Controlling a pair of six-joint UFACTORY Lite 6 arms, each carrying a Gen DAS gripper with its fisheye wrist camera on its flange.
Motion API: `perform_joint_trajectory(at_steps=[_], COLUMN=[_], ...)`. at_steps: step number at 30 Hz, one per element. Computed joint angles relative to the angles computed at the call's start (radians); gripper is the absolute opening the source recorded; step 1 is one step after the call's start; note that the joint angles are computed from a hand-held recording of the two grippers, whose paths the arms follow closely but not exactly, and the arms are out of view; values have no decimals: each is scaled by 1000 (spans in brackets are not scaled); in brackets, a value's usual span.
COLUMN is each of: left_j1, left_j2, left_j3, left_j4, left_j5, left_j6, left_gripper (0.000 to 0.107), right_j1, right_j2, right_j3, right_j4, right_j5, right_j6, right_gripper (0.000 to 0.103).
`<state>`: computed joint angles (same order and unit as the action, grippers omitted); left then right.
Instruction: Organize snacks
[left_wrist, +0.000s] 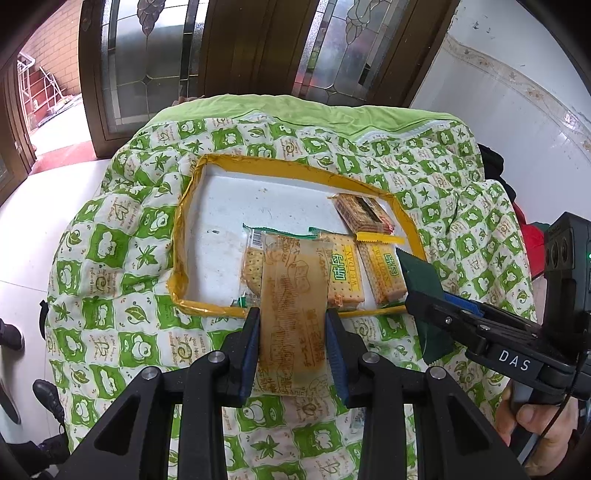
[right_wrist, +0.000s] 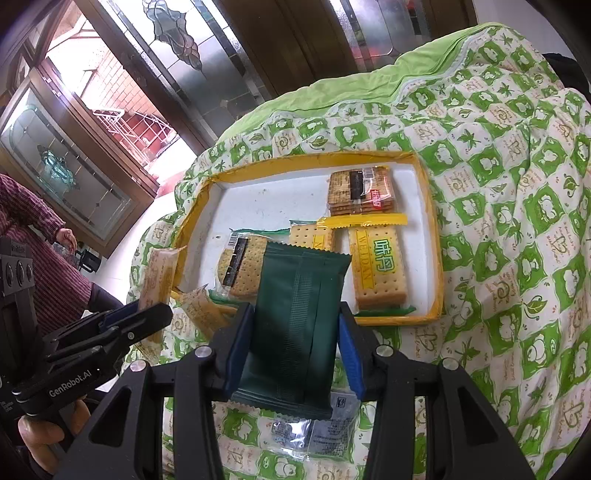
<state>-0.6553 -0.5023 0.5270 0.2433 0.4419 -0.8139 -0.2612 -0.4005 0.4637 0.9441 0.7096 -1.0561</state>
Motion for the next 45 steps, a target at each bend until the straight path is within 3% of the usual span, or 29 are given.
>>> perform_joint_trajectory(at_steps=[23, 45], left_j1=[76, 228], left_j2=[87, 131], left_j3=[27, 61], left_j4=[-81, -335], left_j5=[-71, -106], left_j6=[123, 465], left_gripper=[35, 35], right_j1=[97, 161], right_j2=[116, 212], right_j3=[46, 115], right_j4=[41, 64], right_j5=[-93, -154], right_j6=[-3, 7], right_gripper=[44, 44])
